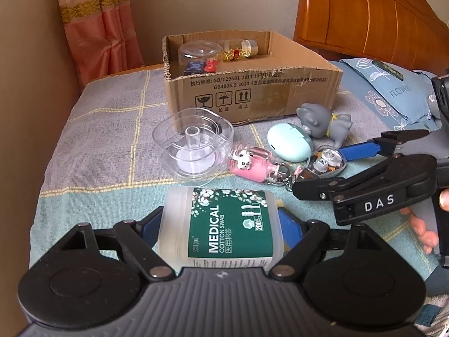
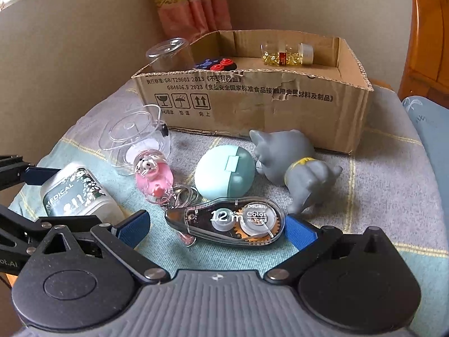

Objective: Organize rigid objects
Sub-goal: 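Close the right tool on the clear correction tape dispenser while the left tool holds the swab tub, then carry the swab tub with the left tool while the right tool carries the tape dispenser to the box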

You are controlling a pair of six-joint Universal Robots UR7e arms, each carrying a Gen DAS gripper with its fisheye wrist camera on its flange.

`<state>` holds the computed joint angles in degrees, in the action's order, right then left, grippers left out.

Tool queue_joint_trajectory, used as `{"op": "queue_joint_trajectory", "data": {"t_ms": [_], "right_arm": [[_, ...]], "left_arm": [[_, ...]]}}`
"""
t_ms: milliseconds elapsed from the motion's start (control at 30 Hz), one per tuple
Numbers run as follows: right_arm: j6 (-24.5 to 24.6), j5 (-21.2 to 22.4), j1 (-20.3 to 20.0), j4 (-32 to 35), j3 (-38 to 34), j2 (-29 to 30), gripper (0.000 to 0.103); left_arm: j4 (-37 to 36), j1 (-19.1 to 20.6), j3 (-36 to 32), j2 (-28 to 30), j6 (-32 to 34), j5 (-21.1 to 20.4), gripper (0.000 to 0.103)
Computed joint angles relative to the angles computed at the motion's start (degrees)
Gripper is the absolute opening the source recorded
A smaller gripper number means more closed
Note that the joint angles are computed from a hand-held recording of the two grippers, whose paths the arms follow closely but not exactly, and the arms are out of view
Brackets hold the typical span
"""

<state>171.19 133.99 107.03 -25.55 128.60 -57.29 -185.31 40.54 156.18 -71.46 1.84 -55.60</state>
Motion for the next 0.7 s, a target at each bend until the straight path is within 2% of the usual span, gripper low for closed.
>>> {"op": "queue_joint_trajectory", "data": {"t_ms": [100, 267, 400, 533, 700], "right_arm": [[0.07, 1.26, 0.57, -0.01, -0.28, 0.35, 0.093], [0.69, 1.34, 0.62, 0.20, 0.36, -0.31, 0.092], [0.81, 1.87, 1.38, 2.82, 0.51, -0.65, 0.092], [0.69, 4.80, 2.88, 6.90, 1.36, -1.21, 0.093], [0.12, 5.13, 3.01, 7.59, 1.89, -1.11, 0.093]], "left_arm": [[0.26, -0.18, 0.16, -0.09, -0.25, 0.15, 0.082], [0.55, -0.48, 0.46, -0.26, -0.77, 0.40, 0.082], [2.36, -1.22, 1.04, -1.52, -1.25, 0.74, 0.082], [3.74, -1.64, 1.66, -3.15, -0.66, 0.64, 0.082], [2.79, -1.64, 1.65, -1.92, 0.85, 1.27, 0.083]]}}
